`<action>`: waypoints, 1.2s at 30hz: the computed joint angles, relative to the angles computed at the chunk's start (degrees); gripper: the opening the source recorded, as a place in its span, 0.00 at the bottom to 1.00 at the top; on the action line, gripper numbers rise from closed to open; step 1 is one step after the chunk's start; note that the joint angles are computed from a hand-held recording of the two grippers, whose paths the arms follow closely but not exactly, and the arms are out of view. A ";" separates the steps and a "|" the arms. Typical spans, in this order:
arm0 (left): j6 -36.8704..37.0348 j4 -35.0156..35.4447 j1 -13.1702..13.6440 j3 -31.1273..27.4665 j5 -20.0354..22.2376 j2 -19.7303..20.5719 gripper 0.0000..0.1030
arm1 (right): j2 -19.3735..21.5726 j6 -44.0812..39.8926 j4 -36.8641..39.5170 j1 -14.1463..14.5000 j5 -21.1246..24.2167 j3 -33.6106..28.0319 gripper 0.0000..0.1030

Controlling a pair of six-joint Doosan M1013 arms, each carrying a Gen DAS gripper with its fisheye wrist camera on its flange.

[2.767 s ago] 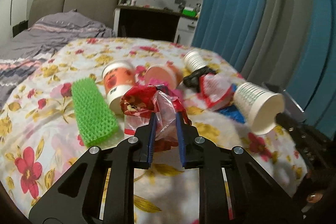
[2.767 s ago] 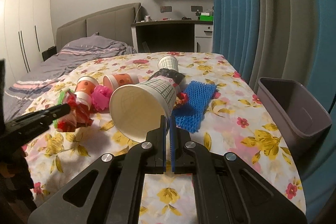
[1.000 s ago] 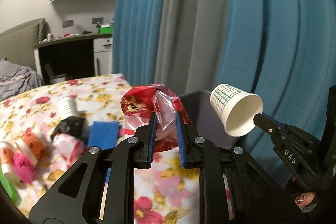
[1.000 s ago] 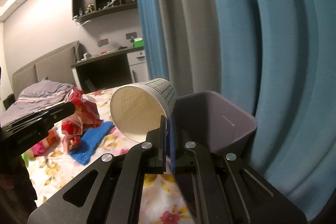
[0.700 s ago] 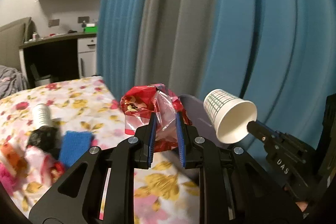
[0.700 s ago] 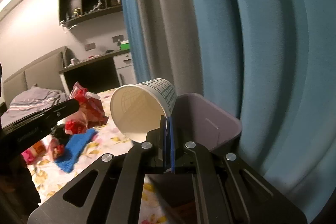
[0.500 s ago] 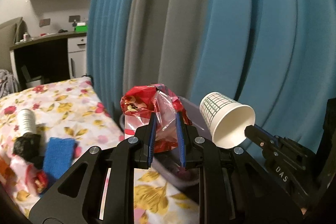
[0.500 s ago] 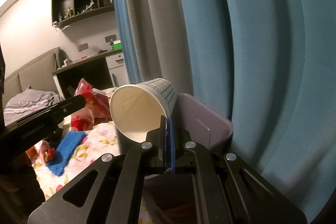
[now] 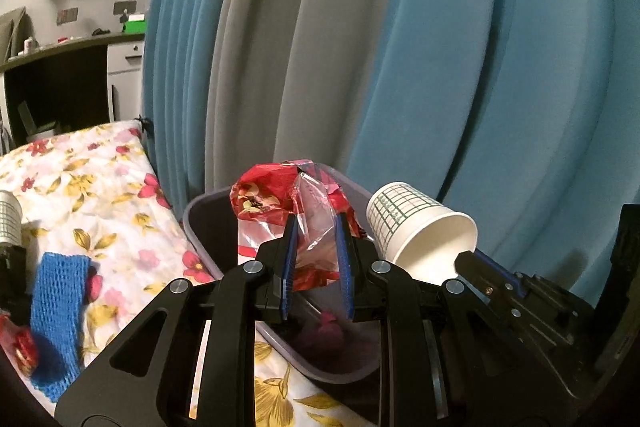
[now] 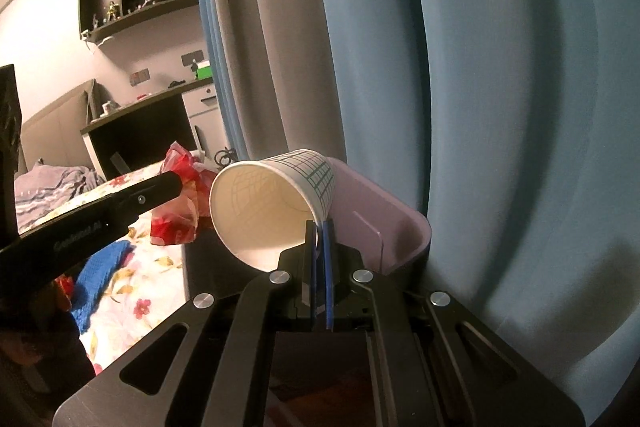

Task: Collect trash
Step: 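Carry the wrapper and the paper cup over the purple bin, then open both tools to drop the wrapper and cup into the bin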

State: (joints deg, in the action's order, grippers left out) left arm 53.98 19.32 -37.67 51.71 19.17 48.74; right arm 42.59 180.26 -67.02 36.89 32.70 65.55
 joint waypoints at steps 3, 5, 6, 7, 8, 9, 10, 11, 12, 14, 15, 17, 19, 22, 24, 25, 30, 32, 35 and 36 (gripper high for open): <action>2.42 -2.91 0.19 -1.06 0.75 0.71 0.18 | 0.21 -1.07 1.32 -0.23 -0.10 -0.18 0.04; 3.65 -4.52 0.32 -2.05 1.52 1.34 0.18 | 0.35 -1.64 1.95 -0.35 -0.06 -0.31 0.04; 4.15 -5.17 0.42 -2.47 1.76 1.59 0.18 | 0.41 -1.97 2.28 -0.39 -0.11 -0.39 0.04; 4.21 -5.53 0.40 -2.61 1.95 1.67 0.18 | 0.51 -2.37 2.62 -0.42 -0.04 -0.53 0.04; 4.98 -6.67 0.51 -2.93 2.11 1.88 0.18 | 0.65 -2.90 3.02 -0.44 0.14 -0.72 0.04; 6.45 -8.67 0.65 -3.28 2.27 2.12 0.18 | 0.74 -3.43 3.51 -0.53 0.13 -0.93 0.04; 7.21 -9.52 0.71 -3.59 2.49 2.34 0.18 | 0.82 -3.85 3.98 -0.59 0.13 -1.04 0.04; 7.25 -9.51 0.71 -3.90 2.84 2.54 0.18 | 0.87 -4.17 4.31 -0.62 0.16 -1.11 0.04; 7.64 -10.05 0.75 -4.28 3.29 2.77 0.18 | 0.93 -4.33 4.45 -0.62 0.26 -1.16 0.04; 8.78 -11.67 0.92 -4.75 3.72 3.12 0.19 | 1.12 -5.35 5.60 -0.68 0.40 -1.50 0.04; 9.52 -12.54 0.99 -5.00 4.10 3.29 0.19 | 1.21 -5.75 6.16 -0.72 0.45 -1.65 0.04; 10.14 -13.51 1.07 -5.13 4.47 3.43 0.20 | 1.35 -6.32 6.76 -0.74 0.55 -1.84 0.04; 10.20 -13.78 1.11 -5.10 4.69 3.44 0.20 | 1.54 -6.89 7.24 -0.79 0.68 -2.10 0.04; 11.11 -15.06 1.18 -5.17 4.95 3.52 0.23 | 1.83 -8.13 8.51 -0.84 0.87 -2.56 0.04; 11.16 -15.44 1.18 -5.07 5.19 3.47 0.29 | 1.99 -9.10 9.56 -0.91 0.93 -2.81 0.04; 11.32 -15.63 1.21 -4.90 5.07 3.40 0.30 | 2.03 -9.30 9.76 -0.87 1.06 -2.92 0.04; 6.81 -12.23 1.28 -3.56 4.70 2.64 0.56 | 2.63 -12.12 12.47 -1.07 1.61 -4.06 0.04; 2.23 -8.18 1.26 -2.00 3.39 1.85 0.68 | 2.80 -12.83 13.02 -1.10 1.62 -4.25 0.04; -3.37 -3.27 1.22 -0.04 2.98 0.67 0.77 | 2.87 -13.54 13.36 -1.10 1.44 -4.43 0.04; -6.83 0.33 1.06 0.77 3.10 0.19 0.81 | 2.88 -13.51 13.16 -1.10 1.44 -4.45 0.04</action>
State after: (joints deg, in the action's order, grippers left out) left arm 47.15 19.66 -36.62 52.48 22.28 48.92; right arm 45.46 166.75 -53.86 35.79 34.14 61.10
